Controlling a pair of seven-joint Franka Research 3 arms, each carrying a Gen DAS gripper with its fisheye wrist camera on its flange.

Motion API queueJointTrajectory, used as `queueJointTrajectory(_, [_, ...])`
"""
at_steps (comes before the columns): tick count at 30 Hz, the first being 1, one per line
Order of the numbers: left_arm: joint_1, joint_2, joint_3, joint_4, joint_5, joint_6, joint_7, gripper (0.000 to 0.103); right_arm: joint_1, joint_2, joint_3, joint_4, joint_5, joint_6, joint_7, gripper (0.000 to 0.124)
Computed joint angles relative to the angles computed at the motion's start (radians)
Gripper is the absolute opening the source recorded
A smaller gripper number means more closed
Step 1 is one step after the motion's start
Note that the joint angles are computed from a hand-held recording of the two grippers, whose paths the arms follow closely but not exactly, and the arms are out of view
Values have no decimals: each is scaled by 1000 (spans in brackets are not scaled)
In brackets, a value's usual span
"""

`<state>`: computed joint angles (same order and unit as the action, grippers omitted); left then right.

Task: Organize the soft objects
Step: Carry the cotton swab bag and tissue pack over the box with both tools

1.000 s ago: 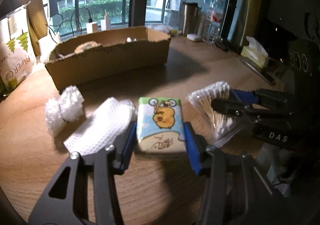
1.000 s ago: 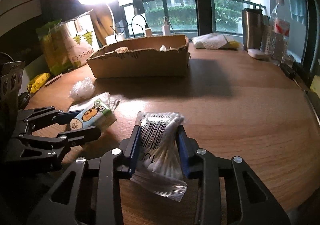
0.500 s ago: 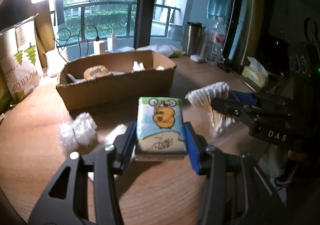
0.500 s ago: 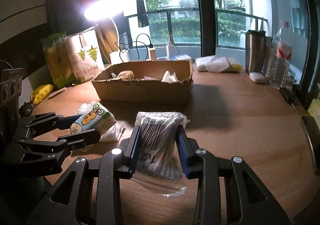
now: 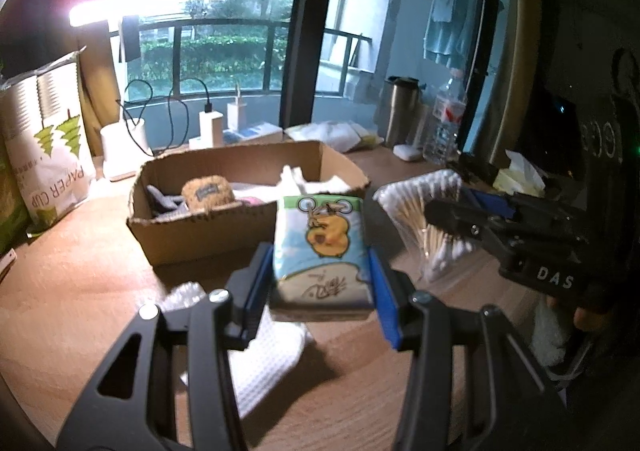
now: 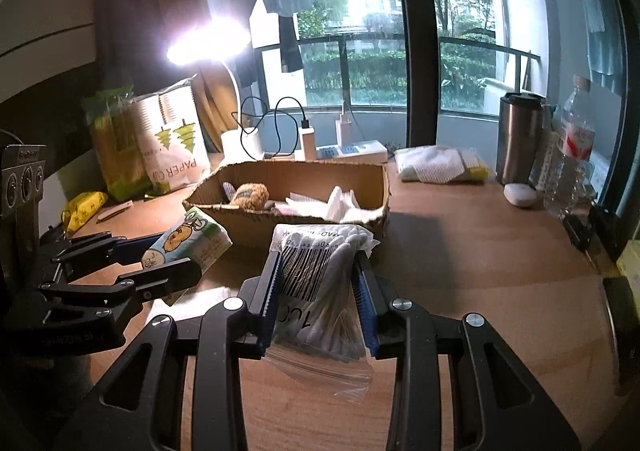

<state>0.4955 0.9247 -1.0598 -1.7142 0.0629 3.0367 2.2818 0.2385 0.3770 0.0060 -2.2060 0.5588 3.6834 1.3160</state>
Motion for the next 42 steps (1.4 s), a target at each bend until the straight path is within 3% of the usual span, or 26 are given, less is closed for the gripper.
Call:
queueJointTrajectory(19, [-125, -1, 64, 183, -95, -53, 27, 48, -37, -3, -16, 90, -41, -60, -11, 36])
queueJointTrajectory(42, [-386, 66, 235, 573, -336, -152, 148, 48, -60, 61, -48, 271, -48, -123, -53, 36])
